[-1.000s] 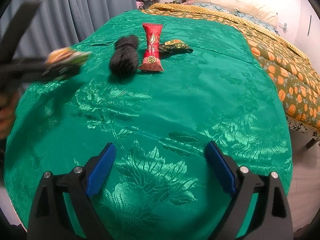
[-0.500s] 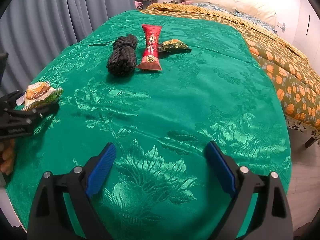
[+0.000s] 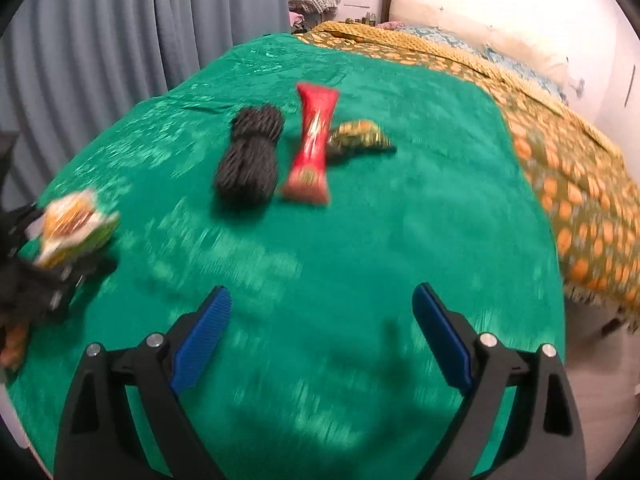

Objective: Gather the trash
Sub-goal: 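Grasp the red tube snack with the right gripper while the left gripper holds the bun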

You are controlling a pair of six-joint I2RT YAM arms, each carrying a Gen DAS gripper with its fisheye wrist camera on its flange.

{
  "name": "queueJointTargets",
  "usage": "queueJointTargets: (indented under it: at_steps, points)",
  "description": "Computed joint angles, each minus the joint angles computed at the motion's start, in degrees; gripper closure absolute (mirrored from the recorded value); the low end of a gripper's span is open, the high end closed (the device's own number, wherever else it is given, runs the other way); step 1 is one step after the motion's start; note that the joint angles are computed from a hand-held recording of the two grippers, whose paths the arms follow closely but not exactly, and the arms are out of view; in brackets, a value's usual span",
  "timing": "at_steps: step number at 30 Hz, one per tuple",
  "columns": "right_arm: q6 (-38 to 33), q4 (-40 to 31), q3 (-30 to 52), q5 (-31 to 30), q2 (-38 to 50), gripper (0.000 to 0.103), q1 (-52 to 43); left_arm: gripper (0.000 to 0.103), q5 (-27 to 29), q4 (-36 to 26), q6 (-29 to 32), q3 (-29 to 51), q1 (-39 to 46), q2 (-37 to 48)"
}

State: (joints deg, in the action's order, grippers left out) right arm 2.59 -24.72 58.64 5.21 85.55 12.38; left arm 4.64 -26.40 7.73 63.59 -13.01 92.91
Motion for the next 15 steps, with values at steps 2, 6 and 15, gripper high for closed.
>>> queueJointTargets:
  at_steps: [2, 6, 15]
  points:
    - [-2.23, -1.37, 5.67, -0.11, 6.00, 0.014, -0.25, 0.004, 0.04, -0.02, 0.03, 0.04, 0.03, 0.03]
    - [-3.54, -0.62, 11.94, -2.11, 12.50, 0.021, -0.01, 0.004, 0.35, -0.05, 0.09, 0.37, 0.28, 0.36]
    - [1.61, -3.02, 19.99, -7.10, 18.66, 0.067, -2.49, 0.004, 0.57, -0.12, -0.05, 0.75, 0.40, 0.67]
